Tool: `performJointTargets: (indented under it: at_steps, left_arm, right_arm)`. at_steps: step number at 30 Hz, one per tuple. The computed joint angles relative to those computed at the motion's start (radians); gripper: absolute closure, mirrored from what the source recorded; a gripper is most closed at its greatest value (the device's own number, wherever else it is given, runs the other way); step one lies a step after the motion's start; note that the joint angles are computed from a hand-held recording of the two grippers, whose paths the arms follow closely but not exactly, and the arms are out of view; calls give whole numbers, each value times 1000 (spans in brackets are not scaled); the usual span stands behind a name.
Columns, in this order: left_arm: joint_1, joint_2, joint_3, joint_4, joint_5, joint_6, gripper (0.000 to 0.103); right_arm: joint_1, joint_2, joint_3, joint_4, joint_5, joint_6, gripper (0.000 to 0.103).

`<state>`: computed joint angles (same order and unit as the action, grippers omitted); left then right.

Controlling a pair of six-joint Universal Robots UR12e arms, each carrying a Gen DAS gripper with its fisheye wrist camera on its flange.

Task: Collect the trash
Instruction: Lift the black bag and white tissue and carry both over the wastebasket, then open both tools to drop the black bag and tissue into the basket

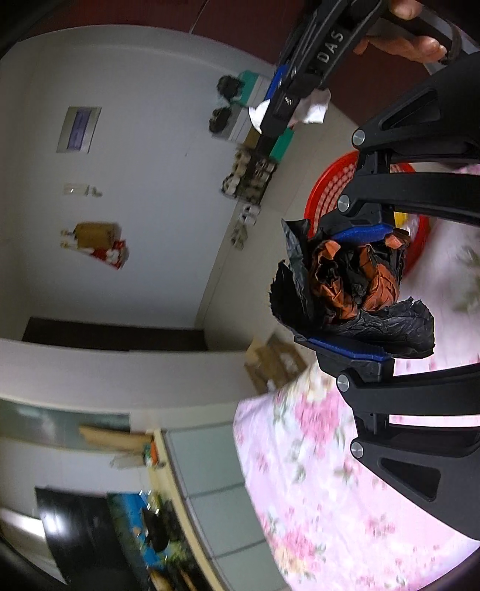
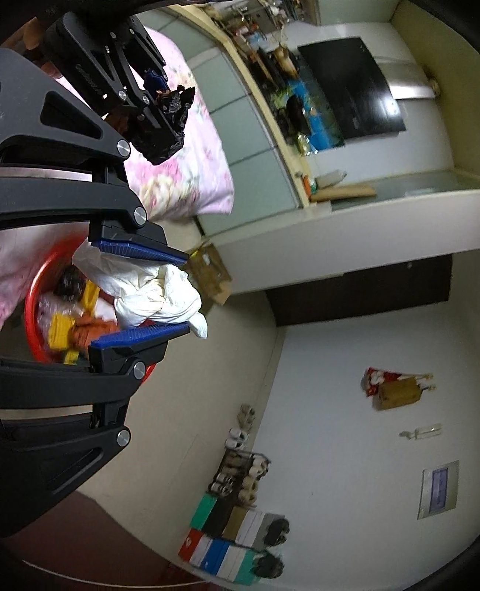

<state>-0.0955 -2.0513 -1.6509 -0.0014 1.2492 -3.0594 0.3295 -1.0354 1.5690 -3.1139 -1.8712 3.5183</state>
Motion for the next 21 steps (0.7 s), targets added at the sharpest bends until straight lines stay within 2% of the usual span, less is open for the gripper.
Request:
performJointTargets:
  at_steps: [9, 18, 21]
  left_arm:
    - [-38, -65, 71, -135, -46, 56, 62]
    - [-73, -113, 118, -247, -24, 108, 61]
    - [-78, -122, 126, -267, -20, 113, 57]
  right_arm:
    - [-38, 12, -1, 89, 44, 57, 71]
    - [-70, 47, -41, 193, 137, 89, 69]
    - [-80, 55, -49, 211, 169, 116, 56]
